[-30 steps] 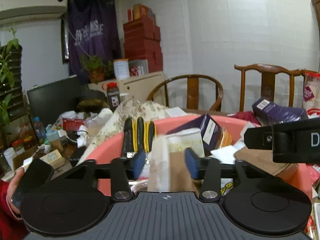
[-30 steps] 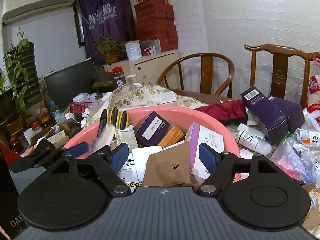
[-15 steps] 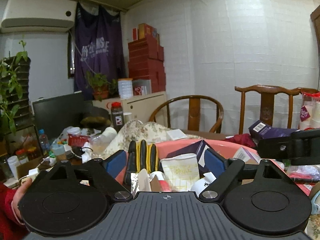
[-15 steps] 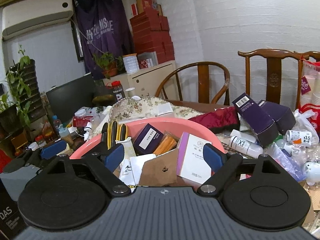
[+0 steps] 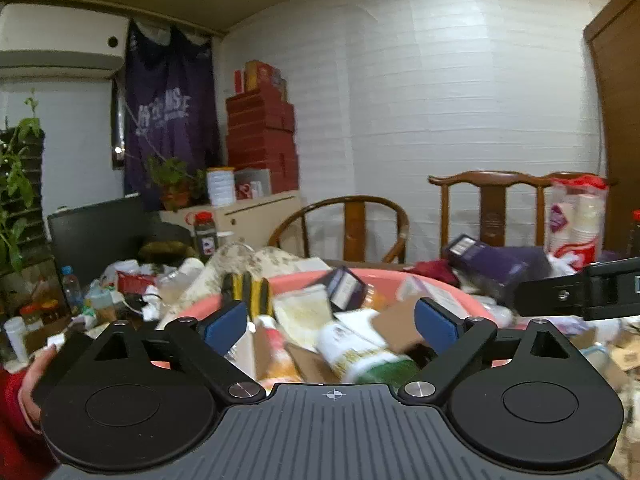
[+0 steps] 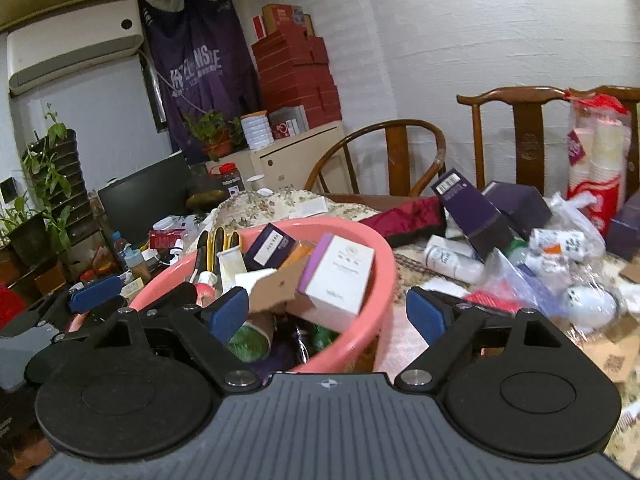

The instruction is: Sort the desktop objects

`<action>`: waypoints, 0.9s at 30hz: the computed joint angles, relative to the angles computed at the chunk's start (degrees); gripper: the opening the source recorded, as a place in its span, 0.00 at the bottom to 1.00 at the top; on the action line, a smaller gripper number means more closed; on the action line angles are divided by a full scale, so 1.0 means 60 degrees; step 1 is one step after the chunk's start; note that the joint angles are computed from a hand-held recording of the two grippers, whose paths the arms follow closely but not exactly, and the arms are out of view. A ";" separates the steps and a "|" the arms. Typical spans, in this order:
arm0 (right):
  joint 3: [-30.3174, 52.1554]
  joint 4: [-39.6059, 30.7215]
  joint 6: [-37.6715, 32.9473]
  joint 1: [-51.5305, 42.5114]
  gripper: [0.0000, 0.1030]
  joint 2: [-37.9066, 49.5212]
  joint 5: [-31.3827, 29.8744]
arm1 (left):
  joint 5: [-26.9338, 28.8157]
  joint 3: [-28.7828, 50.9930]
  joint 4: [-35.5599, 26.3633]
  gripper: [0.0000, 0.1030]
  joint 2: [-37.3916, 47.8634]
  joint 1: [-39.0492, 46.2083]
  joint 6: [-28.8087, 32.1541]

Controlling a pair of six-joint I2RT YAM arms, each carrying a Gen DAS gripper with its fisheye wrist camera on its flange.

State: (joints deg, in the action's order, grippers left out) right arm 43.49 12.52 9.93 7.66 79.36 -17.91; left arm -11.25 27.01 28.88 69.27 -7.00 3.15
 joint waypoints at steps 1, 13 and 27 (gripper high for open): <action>-0.0180 0.0045 -0.0008 -0.0081 0.87 -0.0138 -0.0068 | -0.0053 -0.0185 -0.0029 0.96 -0.0198 -0.0134 -0.0077; -0.2831 0.1047 -0.0226 -0.0127 0.93 -0.1774 -0.0234 | -0.0697 -0.2341 -0.1496 1.00 -0.2794 -0.0451 -0.1268; -0.4363 0.2112 0.0146 0.2474 0.93 -0.2058 0.2775 | 0.0487 -0.4211 -0.2004 1.00 -0.4221 0.1550 -0.0986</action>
State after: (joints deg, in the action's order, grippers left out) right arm 17.31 25.19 10.81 22.51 67.02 -1.25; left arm -8.32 1.74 16.86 43.94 2.30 -2.76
